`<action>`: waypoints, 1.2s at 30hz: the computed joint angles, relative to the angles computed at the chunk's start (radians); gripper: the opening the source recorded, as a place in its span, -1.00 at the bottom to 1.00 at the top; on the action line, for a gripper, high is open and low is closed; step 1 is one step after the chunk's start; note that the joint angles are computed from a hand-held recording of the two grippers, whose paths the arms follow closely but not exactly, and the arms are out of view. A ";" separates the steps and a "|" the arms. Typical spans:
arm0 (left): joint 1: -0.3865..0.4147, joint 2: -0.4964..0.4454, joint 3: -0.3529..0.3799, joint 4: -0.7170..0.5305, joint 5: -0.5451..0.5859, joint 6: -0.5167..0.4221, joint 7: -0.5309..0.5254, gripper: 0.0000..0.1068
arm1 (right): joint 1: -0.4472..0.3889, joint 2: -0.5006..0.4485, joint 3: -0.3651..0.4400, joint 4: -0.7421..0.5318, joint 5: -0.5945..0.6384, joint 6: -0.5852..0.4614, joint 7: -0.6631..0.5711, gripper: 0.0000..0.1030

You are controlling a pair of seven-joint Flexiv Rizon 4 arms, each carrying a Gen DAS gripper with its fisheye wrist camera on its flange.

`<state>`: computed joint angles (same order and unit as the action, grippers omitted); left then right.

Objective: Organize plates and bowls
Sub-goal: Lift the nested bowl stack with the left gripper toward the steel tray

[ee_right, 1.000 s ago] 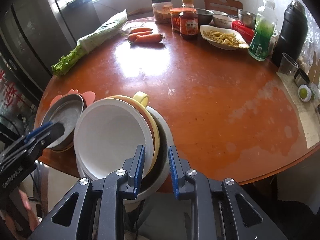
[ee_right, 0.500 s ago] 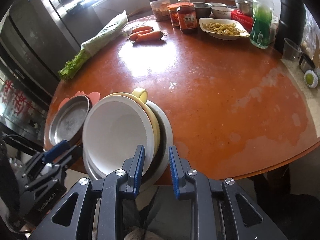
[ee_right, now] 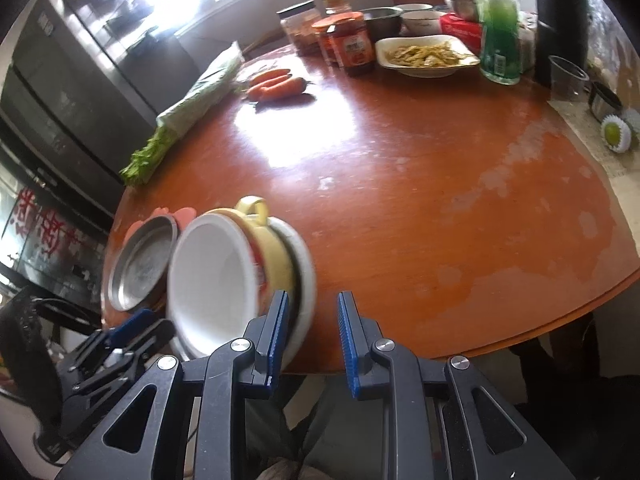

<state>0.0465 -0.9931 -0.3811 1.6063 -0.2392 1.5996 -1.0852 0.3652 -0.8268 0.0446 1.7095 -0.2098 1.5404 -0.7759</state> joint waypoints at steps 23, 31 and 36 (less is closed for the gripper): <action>0.020 -0.014 -0.030 -0.120 -0.240 -0.322 0.027 -0.15 | -0.098 -0.062 0.143 -0.102 0.053 -0.079 -0.150 -0.50; -0.013 -0.013 0.011 -0.145 -0.287 -0.370 0.029 -0.15 | -0.091 -0.065 0.143 -0.114 0.066 -0.092 -0.168 -0.50; -0.075 -0.024 0.086 -0.205 -0.261 -0.418 -0.005 -0.15 | -0.088 -0.078 0.137 -0.139 0.067 -0.128 -0.169 -0.50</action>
